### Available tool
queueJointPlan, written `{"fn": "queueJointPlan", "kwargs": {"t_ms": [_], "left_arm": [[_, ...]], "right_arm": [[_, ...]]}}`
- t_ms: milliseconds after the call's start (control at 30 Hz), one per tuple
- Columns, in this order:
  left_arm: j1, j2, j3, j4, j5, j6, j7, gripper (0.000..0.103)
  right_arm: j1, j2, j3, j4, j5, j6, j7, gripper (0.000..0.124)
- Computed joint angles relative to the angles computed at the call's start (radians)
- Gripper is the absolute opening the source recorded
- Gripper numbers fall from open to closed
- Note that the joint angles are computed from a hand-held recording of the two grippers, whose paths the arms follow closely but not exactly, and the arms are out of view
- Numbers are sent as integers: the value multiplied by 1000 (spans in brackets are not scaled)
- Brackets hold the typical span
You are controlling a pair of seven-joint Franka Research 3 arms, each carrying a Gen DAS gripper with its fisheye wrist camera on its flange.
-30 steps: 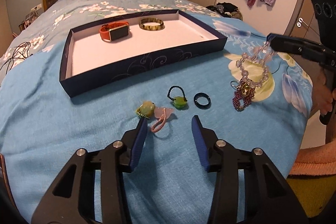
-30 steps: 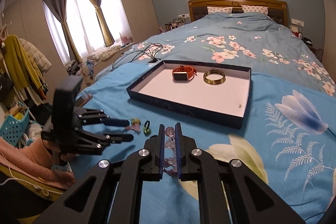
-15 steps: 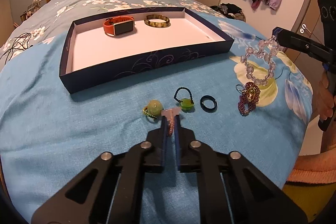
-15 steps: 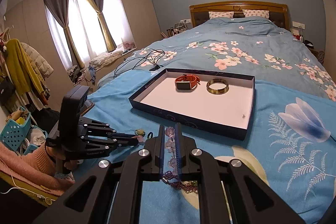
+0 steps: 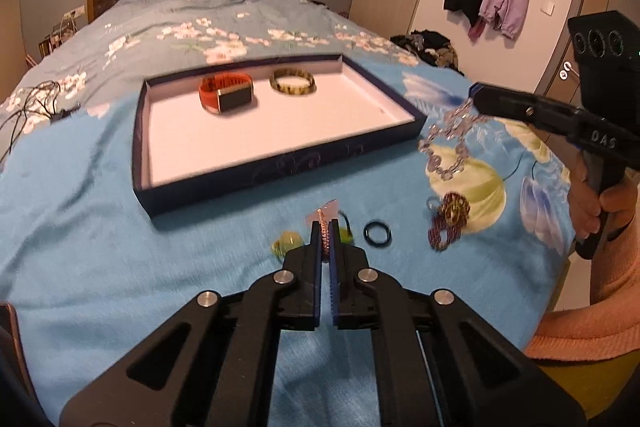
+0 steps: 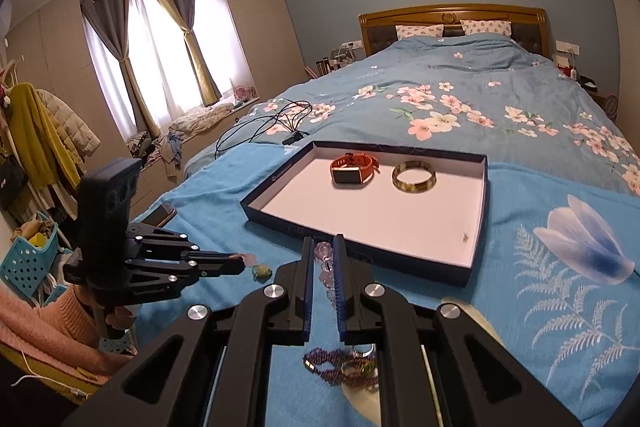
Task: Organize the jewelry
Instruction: 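Close the left tool on the pink hair clip and lift it, then lower the clear bracelet into the box with the right tool while the left tool drops the clip there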
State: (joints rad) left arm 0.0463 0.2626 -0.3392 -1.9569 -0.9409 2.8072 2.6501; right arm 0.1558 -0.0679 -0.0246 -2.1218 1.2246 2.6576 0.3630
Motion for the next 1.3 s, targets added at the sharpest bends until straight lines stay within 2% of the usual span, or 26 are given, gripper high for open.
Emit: {"fn": "queueJointPlan", "kwargs": {"t_ms": [333,933,1300], "left_arm": [[6,42,-10,84,63,47,-34,3],[65,178,-78,232,374,81,-264,3],[69,262,-79,323,560,69,-429,3]], "right_arm": [[-8,75,17,98,-7,6,21,8],[-54,241,72,287,-101,24,184,8],[-82,331,105,388,-187,15,295,8]]}}
